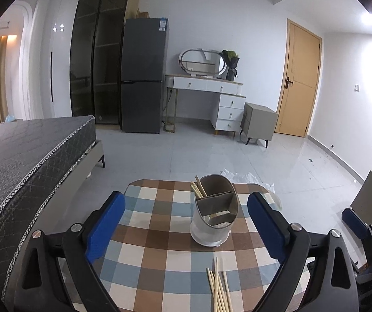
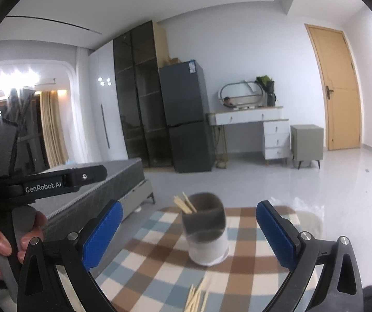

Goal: Organize utensils
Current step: 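Move both open grippers back down toward the chopstick pile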

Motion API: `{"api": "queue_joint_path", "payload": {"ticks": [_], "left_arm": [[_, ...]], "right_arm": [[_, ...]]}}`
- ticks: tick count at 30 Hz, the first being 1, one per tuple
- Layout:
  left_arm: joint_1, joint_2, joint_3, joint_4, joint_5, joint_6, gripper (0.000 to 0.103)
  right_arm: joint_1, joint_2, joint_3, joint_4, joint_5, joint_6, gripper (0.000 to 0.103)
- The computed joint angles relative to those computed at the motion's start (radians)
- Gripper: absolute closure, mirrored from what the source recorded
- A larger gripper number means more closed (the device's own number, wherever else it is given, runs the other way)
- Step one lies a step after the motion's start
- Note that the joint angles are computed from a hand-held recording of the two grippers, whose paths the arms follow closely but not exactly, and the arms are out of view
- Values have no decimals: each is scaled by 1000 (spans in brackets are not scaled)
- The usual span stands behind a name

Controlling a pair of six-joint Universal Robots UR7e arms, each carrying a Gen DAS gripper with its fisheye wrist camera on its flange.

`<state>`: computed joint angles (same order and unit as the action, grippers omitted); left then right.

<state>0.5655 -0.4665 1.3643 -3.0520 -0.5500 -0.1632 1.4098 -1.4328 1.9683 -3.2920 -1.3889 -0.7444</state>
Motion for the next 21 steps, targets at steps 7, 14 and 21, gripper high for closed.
{"api": "queue_joint_path", "payload": {"ticks": [7,14,21], "left_arm": [[4,11,35,-43,18,-9,10],[17,19,75,-93,16,-82,11],[32,43,52,78,34,-120,11]], "right_arm": [[-19,-15,49,-26,-59,-15,0],[-47,-14,79,-58,-70,-43,0],[-64,1,90,-108,-96,-58,0]]}}
